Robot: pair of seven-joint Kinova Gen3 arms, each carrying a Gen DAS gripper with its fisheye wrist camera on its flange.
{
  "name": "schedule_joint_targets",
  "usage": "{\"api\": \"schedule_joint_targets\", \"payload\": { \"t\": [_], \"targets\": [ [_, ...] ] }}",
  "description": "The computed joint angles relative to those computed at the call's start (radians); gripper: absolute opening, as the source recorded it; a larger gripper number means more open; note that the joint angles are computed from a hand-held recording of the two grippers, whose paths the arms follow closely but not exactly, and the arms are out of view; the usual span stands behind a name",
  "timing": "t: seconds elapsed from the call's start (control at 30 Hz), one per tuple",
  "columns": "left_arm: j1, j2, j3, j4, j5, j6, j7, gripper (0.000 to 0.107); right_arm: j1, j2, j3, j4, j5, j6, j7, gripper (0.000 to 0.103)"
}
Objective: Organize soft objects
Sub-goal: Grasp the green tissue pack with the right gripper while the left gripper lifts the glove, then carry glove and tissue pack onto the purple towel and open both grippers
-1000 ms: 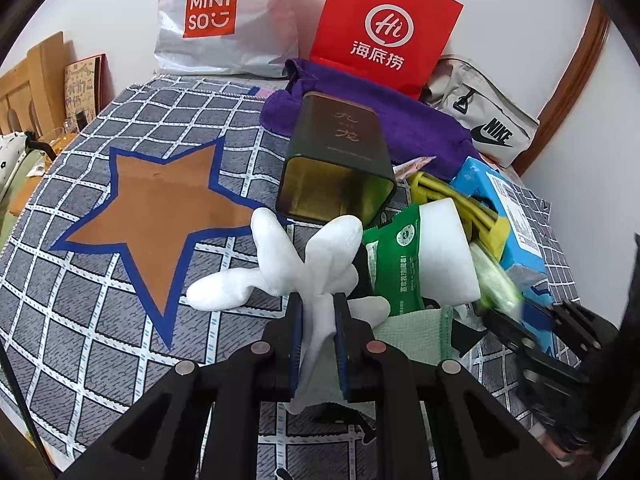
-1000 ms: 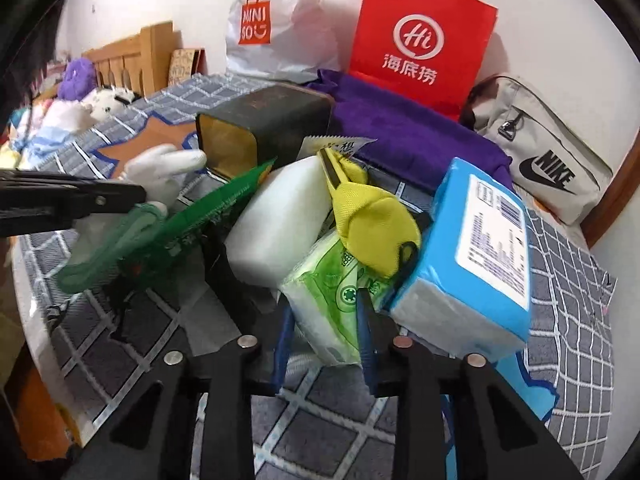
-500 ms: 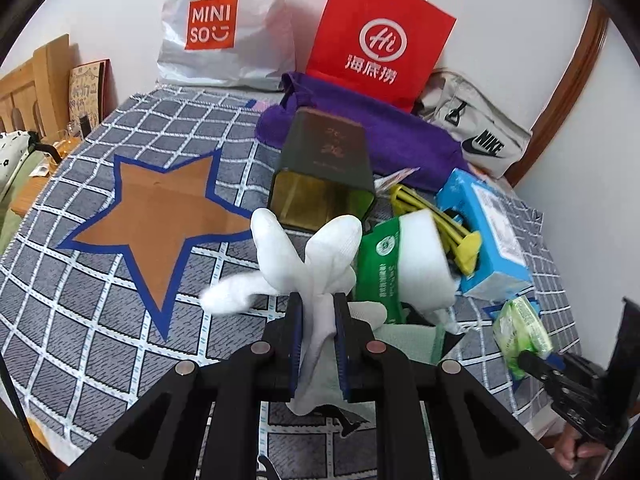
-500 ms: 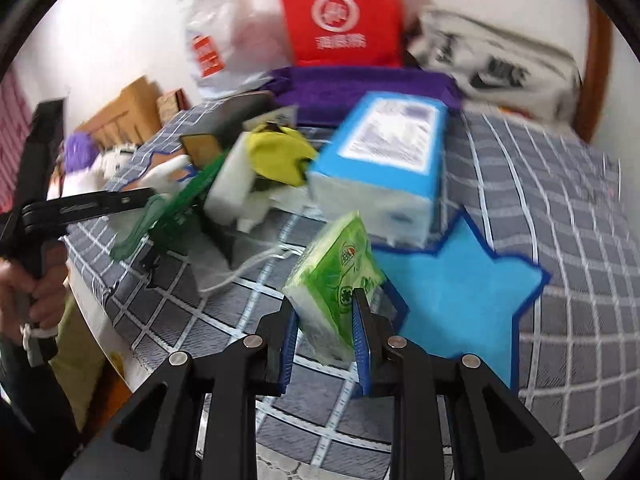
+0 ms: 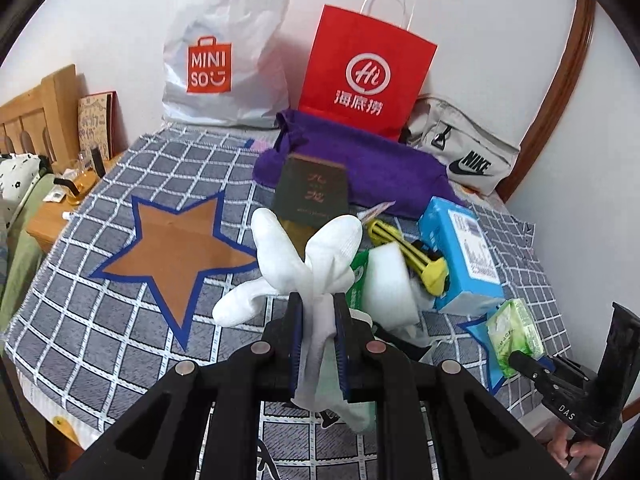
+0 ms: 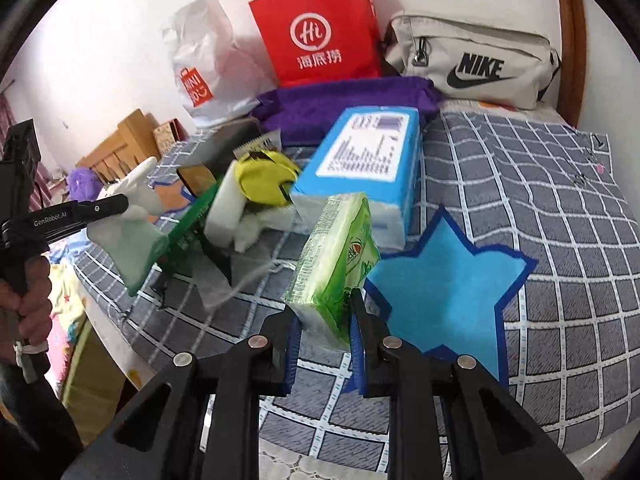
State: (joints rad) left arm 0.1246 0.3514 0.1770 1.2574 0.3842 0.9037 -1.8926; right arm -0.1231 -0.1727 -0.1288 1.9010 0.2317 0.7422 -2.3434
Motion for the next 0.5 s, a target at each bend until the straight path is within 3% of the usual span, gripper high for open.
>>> {"api": "schedule_joint_targets", "payload": {
  "t": [0.5],
  "targets": [
    [0.009, 0.038, 0.008, -0.162, -0.009, 0.049, 0.043, 0.014, 0.015, 0.008, 0.037, -0.130, -0.032, 0.029, 0.131, 0.021]
  ]
}}
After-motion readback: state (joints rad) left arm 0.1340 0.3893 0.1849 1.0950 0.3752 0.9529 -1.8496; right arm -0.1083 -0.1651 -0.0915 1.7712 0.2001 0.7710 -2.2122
